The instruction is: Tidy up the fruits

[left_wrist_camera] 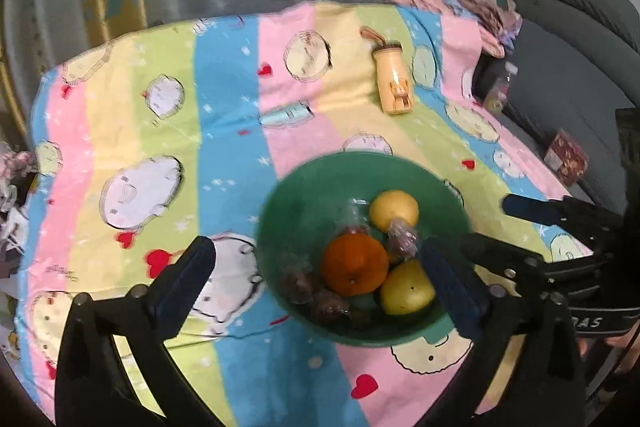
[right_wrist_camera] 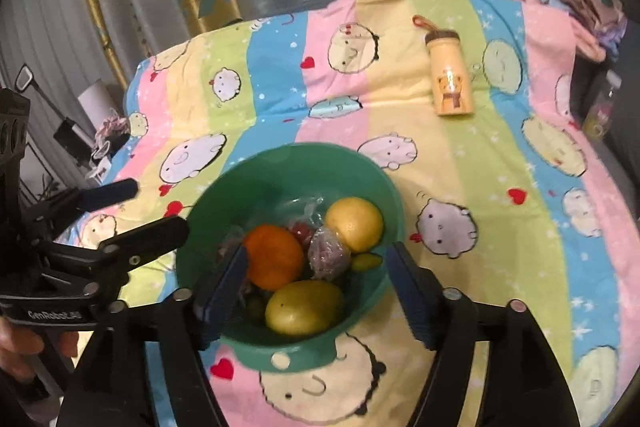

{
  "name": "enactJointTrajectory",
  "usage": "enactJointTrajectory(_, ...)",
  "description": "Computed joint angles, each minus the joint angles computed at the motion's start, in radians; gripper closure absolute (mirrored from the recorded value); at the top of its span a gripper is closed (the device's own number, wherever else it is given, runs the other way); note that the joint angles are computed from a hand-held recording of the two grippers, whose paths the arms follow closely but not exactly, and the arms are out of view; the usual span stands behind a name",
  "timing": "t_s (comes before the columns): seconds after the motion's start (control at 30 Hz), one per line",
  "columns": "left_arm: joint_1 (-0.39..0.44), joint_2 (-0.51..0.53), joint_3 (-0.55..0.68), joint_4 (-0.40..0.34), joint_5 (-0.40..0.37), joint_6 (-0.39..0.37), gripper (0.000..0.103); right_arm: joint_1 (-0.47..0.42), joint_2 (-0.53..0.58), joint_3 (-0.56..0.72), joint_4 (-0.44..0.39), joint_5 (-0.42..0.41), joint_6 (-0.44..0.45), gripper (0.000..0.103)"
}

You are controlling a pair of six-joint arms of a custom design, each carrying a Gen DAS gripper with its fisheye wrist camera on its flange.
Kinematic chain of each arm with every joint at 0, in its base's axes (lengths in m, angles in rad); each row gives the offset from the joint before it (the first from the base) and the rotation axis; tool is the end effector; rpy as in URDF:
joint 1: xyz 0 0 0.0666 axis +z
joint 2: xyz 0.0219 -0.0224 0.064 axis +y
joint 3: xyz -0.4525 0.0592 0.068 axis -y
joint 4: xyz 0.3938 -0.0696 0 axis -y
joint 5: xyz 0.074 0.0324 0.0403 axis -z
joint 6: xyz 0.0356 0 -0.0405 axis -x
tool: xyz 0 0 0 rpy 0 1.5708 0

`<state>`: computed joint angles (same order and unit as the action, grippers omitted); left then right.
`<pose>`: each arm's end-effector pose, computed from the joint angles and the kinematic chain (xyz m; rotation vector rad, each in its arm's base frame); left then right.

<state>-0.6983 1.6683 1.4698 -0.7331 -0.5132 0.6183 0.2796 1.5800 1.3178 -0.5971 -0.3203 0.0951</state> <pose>0.4569 -0.3612 0.4123 -0.1093 2.3425 0.0119 0.5205 0.1607 0.3986 -0.5939 2.3526 0.4725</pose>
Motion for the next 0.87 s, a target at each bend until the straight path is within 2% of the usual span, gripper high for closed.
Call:
enactJointTrajectory(0.1,-0.019,-0.029,0.026,-0.085,-0.054,0.067,0.0,0.008,-0.045,0.014,-0.055,0.036,0.047,0.013)
enactJointTrajectory(0.23,-0.035,-0.035,0.084,-0.213,-0.074,0.14,0.0,0.011,-0.083,0.035,-0.121,0.024,0.082,0.012)
enactJointTrajectory(0.3,-0.044,-0.044,0.098,-0.243,-0.061,0.166,0.0,0.011,-0.1,0.044,-0.145,0.001,0.091,0.011)
enactJointTrajectory(0.53,-0.072,-0.035,0.157,-0.351,-0.14,0.218,0.0,0.017,-0.143,0.046,-0.152,0.01,0.113,0.011)
enactJointTrajectory(0.87,-0.074,-0.034,0.178,-0.373,-0.175,0.235,0.0,0.019,-0.155,0.049,-0.154,0.011,0.112,0.011)
